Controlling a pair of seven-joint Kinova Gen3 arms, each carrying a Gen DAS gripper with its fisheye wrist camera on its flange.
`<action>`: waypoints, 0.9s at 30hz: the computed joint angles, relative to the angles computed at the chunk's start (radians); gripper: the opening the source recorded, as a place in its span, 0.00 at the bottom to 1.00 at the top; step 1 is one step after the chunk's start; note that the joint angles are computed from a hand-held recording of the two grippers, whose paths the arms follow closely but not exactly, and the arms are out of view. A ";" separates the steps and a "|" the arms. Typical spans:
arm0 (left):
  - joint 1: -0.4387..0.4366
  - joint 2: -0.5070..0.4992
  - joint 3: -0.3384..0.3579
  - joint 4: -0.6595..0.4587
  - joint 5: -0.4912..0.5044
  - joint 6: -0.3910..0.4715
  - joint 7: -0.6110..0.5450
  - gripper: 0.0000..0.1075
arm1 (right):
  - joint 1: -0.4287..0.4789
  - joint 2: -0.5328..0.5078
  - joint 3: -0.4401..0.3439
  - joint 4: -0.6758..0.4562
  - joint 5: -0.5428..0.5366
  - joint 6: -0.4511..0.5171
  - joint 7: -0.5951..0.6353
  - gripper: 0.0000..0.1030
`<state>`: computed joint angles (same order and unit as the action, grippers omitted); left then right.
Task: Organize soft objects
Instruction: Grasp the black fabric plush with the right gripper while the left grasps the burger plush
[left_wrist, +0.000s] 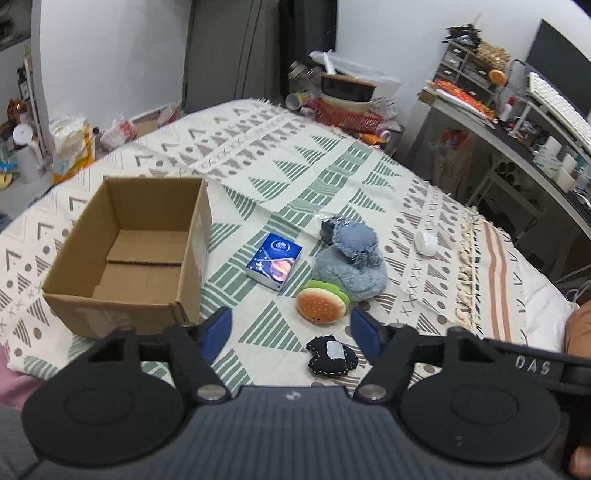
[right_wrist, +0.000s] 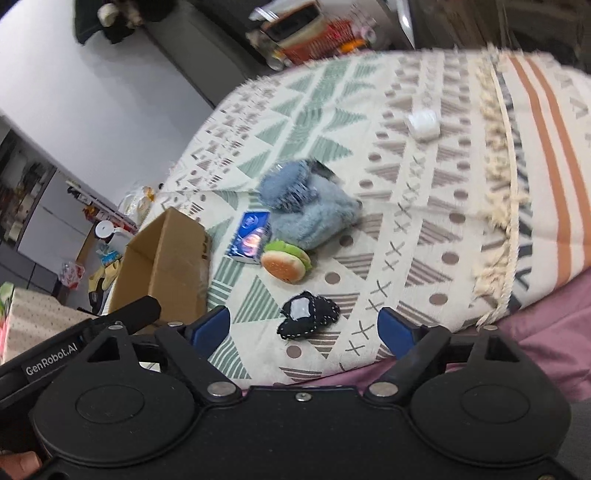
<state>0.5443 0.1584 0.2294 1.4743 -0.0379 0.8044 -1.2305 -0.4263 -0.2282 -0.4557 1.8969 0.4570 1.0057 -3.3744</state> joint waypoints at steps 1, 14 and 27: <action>0.000 0.014 -0.001 -0.010 0.001 0.006 0.008 0.61 | 0.003 0.003 0.019 0.014 -0.018 -0.027 0.001 0.77; 0.049 0.169 -0.024 -0.126 -0.007 0.031 0.038 0.52 | 0.081 0.047 0.129 0.138 -0.208 -0.351 0.047 0.60; 0.064 0.299 -0.034 -0.234 0.044 0.076 -0.007 0.51 | 0.068 0.163 0.224 0.160 -0.326 -0.448 0.180 0.56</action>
